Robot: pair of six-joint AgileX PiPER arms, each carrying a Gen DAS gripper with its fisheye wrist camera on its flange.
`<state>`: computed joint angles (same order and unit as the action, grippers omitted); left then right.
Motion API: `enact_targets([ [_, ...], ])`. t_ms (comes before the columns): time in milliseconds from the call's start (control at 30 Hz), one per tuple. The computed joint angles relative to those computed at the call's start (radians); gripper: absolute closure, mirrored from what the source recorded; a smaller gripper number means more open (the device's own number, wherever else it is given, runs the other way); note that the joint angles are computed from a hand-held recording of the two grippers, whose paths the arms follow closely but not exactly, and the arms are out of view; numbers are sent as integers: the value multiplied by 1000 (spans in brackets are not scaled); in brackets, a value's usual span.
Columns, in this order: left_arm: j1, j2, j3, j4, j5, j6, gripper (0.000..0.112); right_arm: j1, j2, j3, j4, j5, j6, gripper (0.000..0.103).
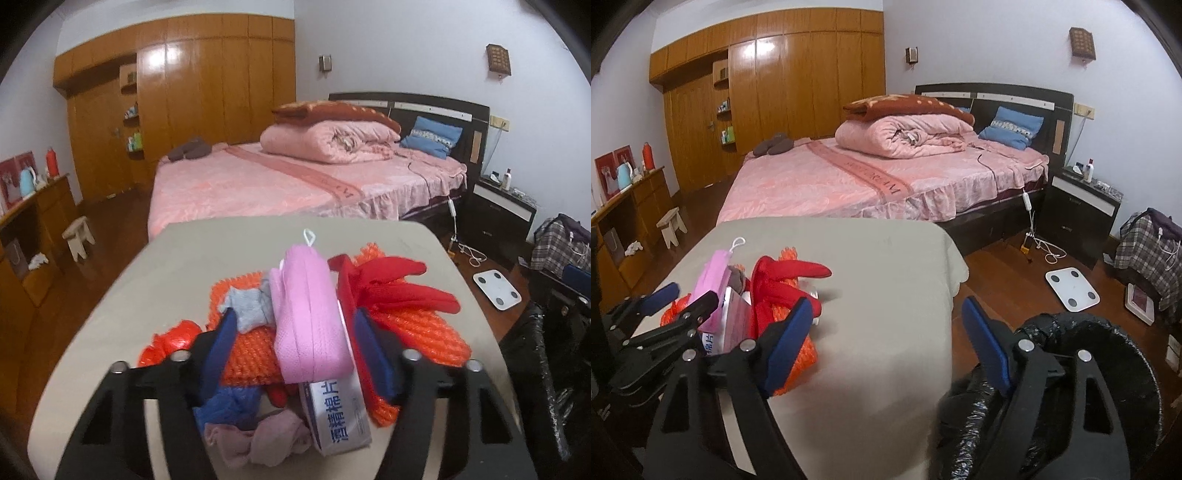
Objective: Collect trash
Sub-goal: 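Grasp the pink mesh bag with the left tool while the right grasps the white box, then carry both items over the bin and open both tools to drop them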
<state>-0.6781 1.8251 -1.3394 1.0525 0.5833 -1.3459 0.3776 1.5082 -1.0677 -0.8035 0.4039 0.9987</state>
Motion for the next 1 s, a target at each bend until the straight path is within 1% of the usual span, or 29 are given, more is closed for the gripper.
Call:
enact_targets([
  [67,20,6,3,-44,-38,41,71,2,15,-5,4,-4,-4,23],
  [133,30,12,7,-70,-73,68,81,8,28,-9,2,-7,-3,24],
  [300,25,-3,26,-17,-85,18,92,26,46,-18,13,-17,-16,24],
  [333,25,-23,43,-2,-94,0,93,32,48,-19,6,-18,-8,24],
  [433,24,-73,80,41,-86,-42,93,50,44,-18,-5,-26,7,25],
  [667,49,-202,214,72,-46,-85,93,108,67,-39,22,-50,5,34],
  [800,65,-236,279,84,-27,-108,93,165,112,-71,31,-73,14,36],
  [933,91,-260,332,125,-26,-143,93,217,178,-123,13,-72,40,42],
  [1000,106,-269,351,147,-33,-158,93,238,224,-160,30,-65,27,45],
])
